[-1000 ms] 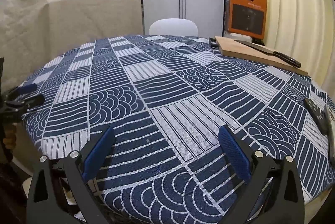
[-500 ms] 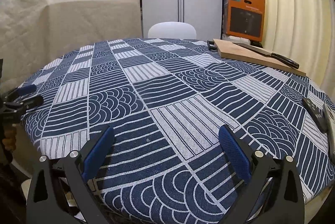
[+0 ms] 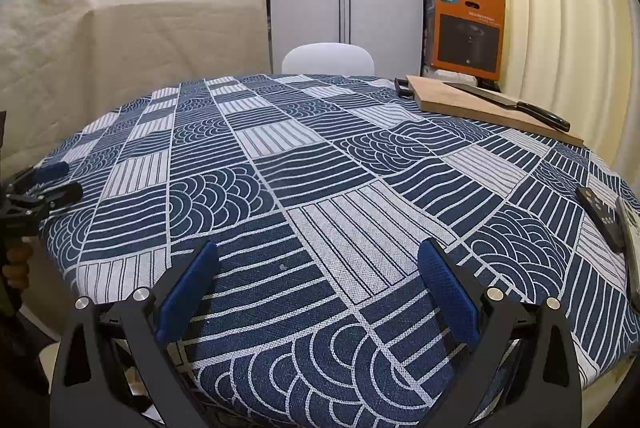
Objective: Collect trash
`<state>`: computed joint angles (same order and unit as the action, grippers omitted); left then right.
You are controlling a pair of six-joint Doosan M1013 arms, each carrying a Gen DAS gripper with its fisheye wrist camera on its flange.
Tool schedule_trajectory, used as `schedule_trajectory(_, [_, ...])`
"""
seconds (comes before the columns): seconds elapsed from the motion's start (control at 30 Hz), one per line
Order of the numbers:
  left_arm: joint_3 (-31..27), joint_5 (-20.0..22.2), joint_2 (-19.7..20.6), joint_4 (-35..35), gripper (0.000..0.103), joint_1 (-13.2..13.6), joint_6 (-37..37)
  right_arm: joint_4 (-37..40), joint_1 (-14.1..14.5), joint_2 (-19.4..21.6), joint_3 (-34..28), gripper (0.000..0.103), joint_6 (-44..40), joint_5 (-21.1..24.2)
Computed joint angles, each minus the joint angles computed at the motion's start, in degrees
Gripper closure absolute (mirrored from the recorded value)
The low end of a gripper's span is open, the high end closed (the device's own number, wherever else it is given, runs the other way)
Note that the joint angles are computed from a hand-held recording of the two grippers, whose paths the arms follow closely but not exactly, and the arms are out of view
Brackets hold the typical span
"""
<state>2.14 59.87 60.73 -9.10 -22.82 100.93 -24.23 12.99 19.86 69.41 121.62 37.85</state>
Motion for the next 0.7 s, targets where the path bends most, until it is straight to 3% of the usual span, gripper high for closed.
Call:
schedule_trajectory(0.1, [-0.12, 0.09, 0.06, 0.10, 0.006, -0.02, -0.09, -0.27, 0.06, 0.01, -0.06, 0.007, 0.30, 0.22])
schedule_trajectory(0.2, [3.96, -2.33, -1.83, -0.18, 0.006, -0.01, 0.24, -0.35, 0.10, 0.01, -0.05, 0.007, 0.40, 0.22])
schedule_trajectory(0.7, [5.40, -3.16, -2.54, -0.06, 0.006, -0.06, 0.32, -0.46, 0.10, 0.05, -0.13, 0.007, 0.55, 0.30])
